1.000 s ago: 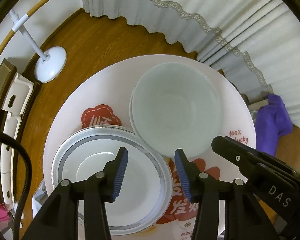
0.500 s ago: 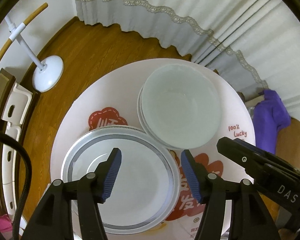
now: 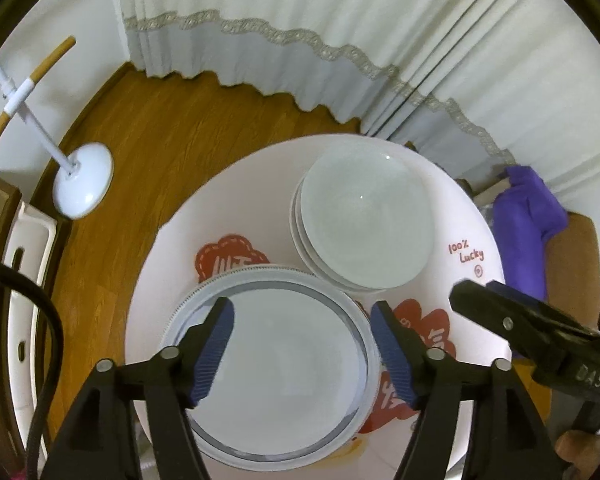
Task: Organize plates and bowls
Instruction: 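Move both open grippers to the rim of the white bowl stack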
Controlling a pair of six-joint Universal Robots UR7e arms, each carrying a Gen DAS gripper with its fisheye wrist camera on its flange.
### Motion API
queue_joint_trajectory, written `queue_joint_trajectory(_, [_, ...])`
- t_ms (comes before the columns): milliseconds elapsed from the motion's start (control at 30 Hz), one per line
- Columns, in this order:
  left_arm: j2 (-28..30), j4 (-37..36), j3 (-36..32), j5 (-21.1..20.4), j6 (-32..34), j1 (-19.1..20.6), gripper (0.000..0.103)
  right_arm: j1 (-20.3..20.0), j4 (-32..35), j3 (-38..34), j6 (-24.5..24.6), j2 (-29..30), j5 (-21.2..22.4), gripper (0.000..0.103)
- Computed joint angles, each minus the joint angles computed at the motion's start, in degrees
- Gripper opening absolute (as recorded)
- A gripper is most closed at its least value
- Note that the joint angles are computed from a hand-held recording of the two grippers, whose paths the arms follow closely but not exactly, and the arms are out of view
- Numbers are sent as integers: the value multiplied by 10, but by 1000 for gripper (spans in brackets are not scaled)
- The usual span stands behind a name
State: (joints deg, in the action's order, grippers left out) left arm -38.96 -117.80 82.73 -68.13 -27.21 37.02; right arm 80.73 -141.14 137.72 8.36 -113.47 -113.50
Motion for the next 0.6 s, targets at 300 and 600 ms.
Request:
queue_joint_trajectory(300, [-51,-103,91,17,76,-4,79,14,-90,61,-40,-66,-5,103])
queue_joint_trajectory(600, [-76,-214,160,35,139,-14,84,-2,-161,97,-129,-108,3,103])
